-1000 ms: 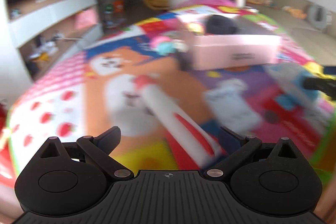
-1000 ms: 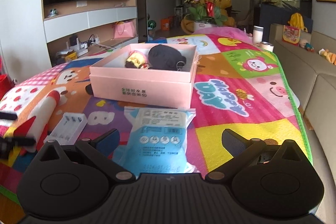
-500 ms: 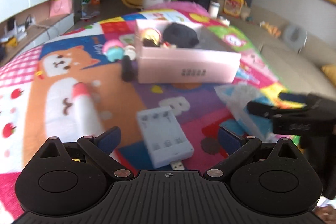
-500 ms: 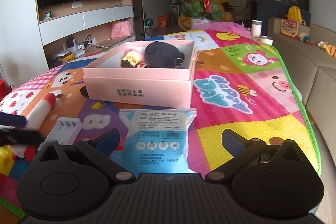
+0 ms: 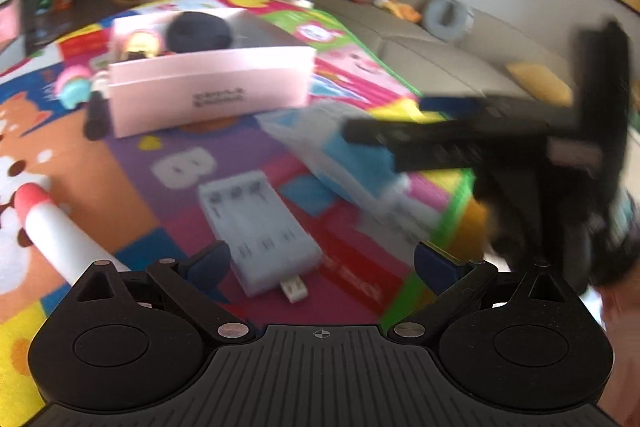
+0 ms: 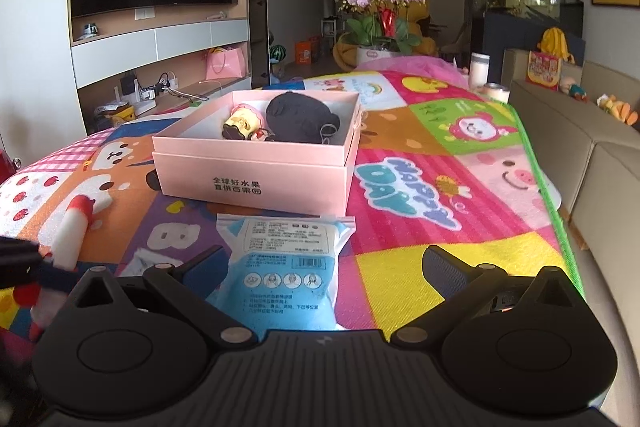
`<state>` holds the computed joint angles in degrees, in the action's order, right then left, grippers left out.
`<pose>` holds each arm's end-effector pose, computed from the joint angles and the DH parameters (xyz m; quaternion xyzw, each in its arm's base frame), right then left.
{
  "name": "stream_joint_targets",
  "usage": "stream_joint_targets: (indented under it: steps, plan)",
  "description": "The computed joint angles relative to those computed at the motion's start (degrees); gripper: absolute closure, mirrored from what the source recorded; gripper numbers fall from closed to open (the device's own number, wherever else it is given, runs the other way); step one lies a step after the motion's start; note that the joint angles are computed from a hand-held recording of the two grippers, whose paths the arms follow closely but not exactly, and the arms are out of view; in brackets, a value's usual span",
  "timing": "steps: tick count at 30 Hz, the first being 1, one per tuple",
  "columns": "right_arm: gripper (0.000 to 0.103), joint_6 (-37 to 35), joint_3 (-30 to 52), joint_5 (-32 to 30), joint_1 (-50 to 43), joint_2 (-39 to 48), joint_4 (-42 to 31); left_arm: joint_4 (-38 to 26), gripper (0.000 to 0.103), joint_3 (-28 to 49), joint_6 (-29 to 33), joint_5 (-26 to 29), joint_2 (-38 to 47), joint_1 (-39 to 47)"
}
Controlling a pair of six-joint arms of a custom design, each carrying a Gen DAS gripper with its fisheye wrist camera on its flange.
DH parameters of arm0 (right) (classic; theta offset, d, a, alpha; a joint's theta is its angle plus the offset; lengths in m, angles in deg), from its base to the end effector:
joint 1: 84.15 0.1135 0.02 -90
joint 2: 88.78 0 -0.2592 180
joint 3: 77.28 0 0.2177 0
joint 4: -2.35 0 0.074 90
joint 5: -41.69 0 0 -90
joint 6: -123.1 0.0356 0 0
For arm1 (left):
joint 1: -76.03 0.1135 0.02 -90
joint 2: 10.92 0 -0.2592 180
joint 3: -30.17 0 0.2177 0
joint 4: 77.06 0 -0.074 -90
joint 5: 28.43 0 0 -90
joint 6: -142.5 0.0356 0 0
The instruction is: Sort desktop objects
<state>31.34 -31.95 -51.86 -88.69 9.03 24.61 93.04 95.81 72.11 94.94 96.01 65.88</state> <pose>0.2817 -0.0202 0.1425 0.0056 0.8667 -0.0006 0.4988 0.3155 -0.0764 0.1370 0.3242 0.8487 -0.2436 0.3395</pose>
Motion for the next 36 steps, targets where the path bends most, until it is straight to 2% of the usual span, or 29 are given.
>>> stream_joint_targets:
  steps: [5, 8, 10, 12, 14, 17, 18, 20, 22, 25, 26, 27, 29, 30, 32, 34, 36]
  plan:
    - [0.0, 0.7, -0.6, 0.2, -0.9, -1.1, 0.2, 1.1, 0.002, -3.9, 6.6, -5.8, -2.3, -0.9]
    - [0.0, 0.1, -1.4, 0.1, -1.2, -1.8, 0.4, -0.8, 0.002, -3.4, 11.9, -7.3, -2.2, 1.1]
    - [0.0, -0.5, -2.2, 0.5, -1.0, -2.1, 1.3, -1.7, 0.001, -1.9, 12.9, -8.3, -1.9, 3.0]
    - [0.0, -0.4, -2.5, -0.2, -0.8, -3.0, 1.2, 0.7, 0.001, -0.9, 10.5, -12.9, -1.1, 3.7]
    - [0.0, -0.6, -2.4, -4.1, -0.7, -5.1, -0.2, 3.4, 0.001, -0.3, 5.6, -17.0, -0.4, 4.4]
    - [0.001, 0.6, 1.2, -12.0, 0.1, -6.6, -6.0, 8.9, 0.001, -1.3, -2.6, -22.0, -0.1, 5.0]
    - [0.004, 1.0, 3.5, -13.2, 1.0, -6.1, -9.0, 10.5, 0.001, -2.2, -3.8, -23.4, -0.4, 5.2]
    - [0.03, 0.5, 9.6, -13.8, 3.2, -4.2, -18.0, 12.5, 0.001, -4.2, -4.8, -22.8, -1.7, 6.1]
    - [0.039, -1.3, 13.8, -14.3, 4.8, -2.3, -25.3, 12.4, 0.001, -5.7, -4.4, -19.8, -3.4, 8.2]
    - [0.036, -4.1, 16.2, -16.7, 5.9, -1.3, -32.1, 13.6, 0.001, -7.4, -5.8, -18.9, -4.9, 9.9]
    - [0.026, -4.0, 16.7, -15.9, 6.8, -1.1, -33.1, 13.9, 0.001, -7.5, -7.1, -18.6, -5.1, 10.8]
    - [0.022, -3.4, 17.0, -14.1, 7.8, -0.6, -33.3, 14.1, 0.001, -7.7, -8.6, -18.0, -5.4, 11.8]
    - [0.02, -2.5, 17.4, -9.4, 10.6, 1.0, -32.2, 14.4, 0.001, -7.7, -12.0, -16.4, -6.1, 13.7]
    - [0.022, -2.4, 18.6, -8.1, 11.6, 2.4, -32.8, 14.4, 0.001, -7.9, -13.3, -15.5, -6.5, 14.6]
    - [0.043, -3.9, 21.1, -9.1, 12.5, 5.5, -34.2, 14.8, 0.001, -8.3, -14.5, -13.9, -7.1, 16.4]
    - [0.05, -7.8, 21.4, -9.8, 14.3, 7.0, -32.5, 15.2, 0.0, -8.7, -14.5, -13.5, -7.8, 17.3]
    - [0.052, -13.0, 20.3, -10.1, 16.7, 7.3, -30.2, 14.9, 0.0, -8.7, -14.2, -13.3, -8.1, 18.0]
